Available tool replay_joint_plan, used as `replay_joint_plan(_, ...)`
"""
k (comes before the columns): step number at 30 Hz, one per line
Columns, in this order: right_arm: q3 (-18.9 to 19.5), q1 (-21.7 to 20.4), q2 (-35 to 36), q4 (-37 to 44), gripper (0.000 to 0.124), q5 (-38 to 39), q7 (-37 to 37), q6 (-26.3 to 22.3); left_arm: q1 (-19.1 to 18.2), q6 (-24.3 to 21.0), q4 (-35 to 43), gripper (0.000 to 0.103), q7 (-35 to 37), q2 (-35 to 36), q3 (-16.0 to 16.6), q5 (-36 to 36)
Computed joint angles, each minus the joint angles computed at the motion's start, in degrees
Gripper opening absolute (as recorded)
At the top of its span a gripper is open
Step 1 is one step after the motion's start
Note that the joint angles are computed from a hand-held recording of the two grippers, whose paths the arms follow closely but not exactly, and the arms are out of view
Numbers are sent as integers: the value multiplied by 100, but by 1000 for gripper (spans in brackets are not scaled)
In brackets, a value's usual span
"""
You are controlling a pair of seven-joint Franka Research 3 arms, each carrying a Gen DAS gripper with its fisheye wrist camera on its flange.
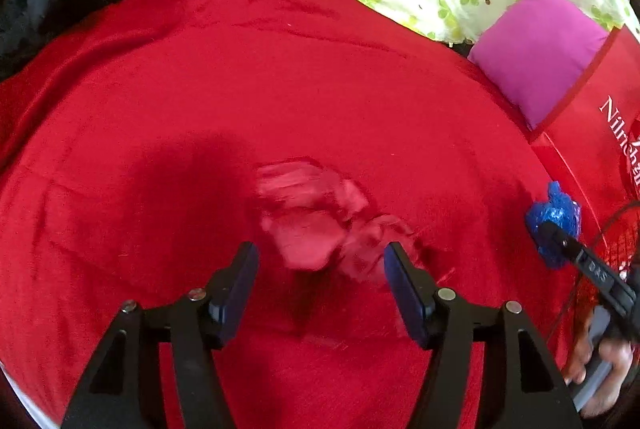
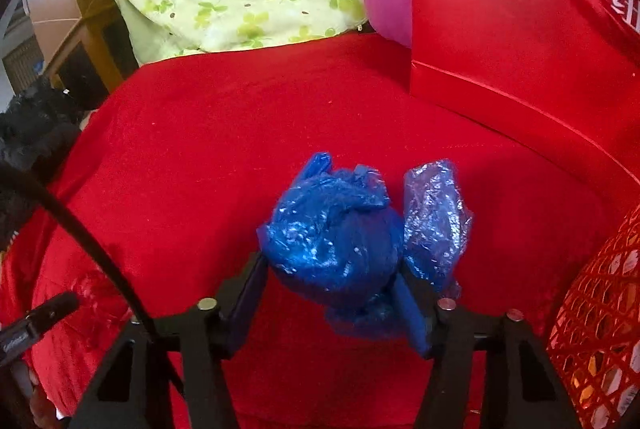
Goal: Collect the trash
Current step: 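Grasp the blue plastic bags with the right tool while the left tool grasps the red ribbon, then lift the blue bags and red ribbon and carry them toward the basket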
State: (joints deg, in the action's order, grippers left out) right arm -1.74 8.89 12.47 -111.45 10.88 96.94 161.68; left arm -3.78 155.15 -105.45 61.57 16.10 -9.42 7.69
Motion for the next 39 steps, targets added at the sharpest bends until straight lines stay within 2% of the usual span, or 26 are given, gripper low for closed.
replay_joint_plan(4, 156, -141, -56, -62, 50, 449, -389, 0, 99, 92, 177, 65, 148, 219, -200, -412)
replay_joint_plan(6, 246, -211, -120, -120, 49, 738, -652, 32, 313, 122, 179, 49, 396, 276, -423, -977)
replay_joint_plan(7, 372, -315, -169, -150, 49, 1103, -981, 33, 391, 143, 161, 47, 529, 280, -502, -1200)
replay_joint_plan(10, 606, -494, -298, -199, 49, 2180, -1918, -13, 290, 219, 4, 41, 522, 133, -395, -1183)
replay_joint_plan(12, 628, -476, -411, -287, 49, 2603, -2374, 28, 222, 279, -132, 27, 467, -3, -326, -1101)
replay_joint_plan(20, 554, -249, -779, -578, 49, 3581, -3598, 160, 192, 604, -789, 27, 629, -708, -300, -1337)
replay_joint_plan(23, 532, -148, -990, -738, 49, 4058, -4168, 280, 42, 700, -1051, 27, 480, -1058, -176, -1030)
replay_joint_plan(26, 478, -5, -1277, -965, 49, 4599, -4756, 418, -32, 883, -1472, 27, 651, -1542, -132, -1100)
replay_joint_plan(32, 248, 391, -1906, -1352, 49, 5816, -6008, 727, -136, 950, -1898, 27, -304, -2287, -95, 362)
replay_joint_plan(35, 130, 597, -2208, -1523, 49, 6394, -6637, 937, -47, 909, -2026, 27, -829, -2625, -215, 1154)
replay_joint_plan(39, -9, 821, -2591, -1721, 49, 7345, -7655, 1111, -22, 793, -2028, 27, -1189, -2861, -353, 1764)
